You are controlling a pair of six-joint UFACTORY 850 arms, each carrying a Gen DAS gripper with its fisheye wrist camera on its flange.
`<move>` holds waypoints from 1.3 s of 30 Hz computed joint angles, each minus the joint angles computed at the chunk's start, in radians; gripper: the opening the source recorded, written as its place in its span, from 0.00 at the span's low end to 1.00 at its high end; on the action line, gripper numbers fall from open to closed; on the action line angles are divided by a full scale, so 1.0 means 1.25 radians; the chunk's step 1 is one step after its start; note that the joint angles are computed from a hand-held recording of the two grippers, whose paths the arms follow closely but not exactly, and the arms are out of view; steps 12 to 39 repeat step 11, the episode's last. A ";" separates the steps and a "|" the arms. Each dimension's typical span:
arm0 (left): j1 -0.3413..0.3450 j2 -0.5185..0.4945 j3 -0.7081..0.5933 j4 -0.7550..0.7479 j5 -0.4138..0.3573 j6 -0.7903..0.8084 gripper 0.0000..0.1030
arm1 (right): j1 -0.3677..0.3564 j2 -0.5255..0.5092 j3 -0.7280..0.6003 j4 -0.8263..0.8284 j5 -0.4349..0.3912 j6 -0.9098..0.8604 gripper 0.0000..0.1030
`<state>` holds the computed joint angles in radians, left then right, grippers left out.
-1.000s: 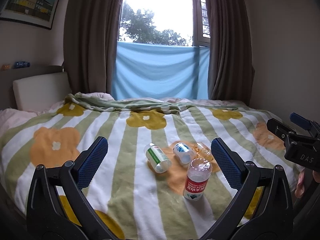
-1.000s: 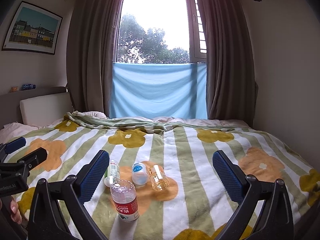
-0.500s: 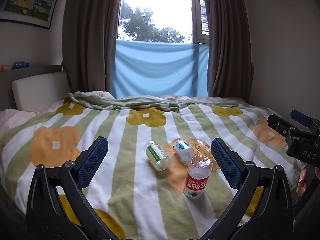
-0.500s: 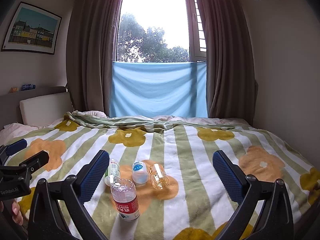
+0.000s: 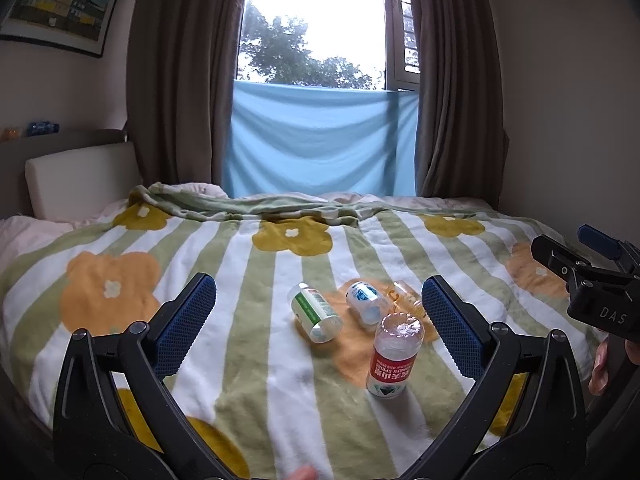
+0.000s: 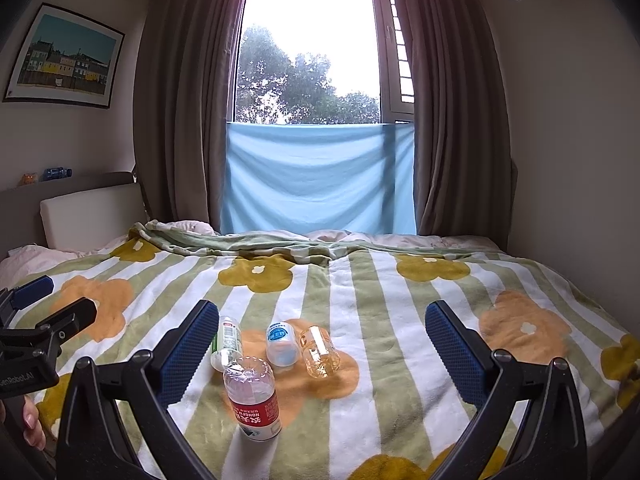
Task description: Flip cup upside down
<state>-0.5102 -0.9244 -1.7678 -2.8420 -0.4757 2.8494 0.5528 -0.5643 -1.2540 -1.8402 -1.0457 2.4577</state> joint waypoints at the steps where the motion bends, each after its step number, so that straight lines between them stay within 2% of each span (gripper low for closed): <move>1: 0.001 -0.001 -0.002 0.006 0.003 -0.008 1.00 | 0.000 0.000 0.001 -0.001 0.001 0.003 1.00; 6: -0.004 -0.009 -0.016 -0.021 0.033 0.015 1.00 | -0.001 0.000 0.002 -0.004 0.005 0.005 1.00; 8: -0.002 -0.009 -0.014 -0.010 0.023 0.002 1.00 | -0.001 -0.001 0.001 -0.004 0.007 0.003 1.00; 11: -0.006 -0.004 0.000 -0.053 0.004 0.050 1.00 | -0.001 -0.002 -0.001 -0.003 0.007 0.002 1.00; 39: -0.006 -0.004 0.000 -0.053 0.004 0.050 1.00 | -0.001 -0.002 -0.001 -0.003 0.007 0.002 1.00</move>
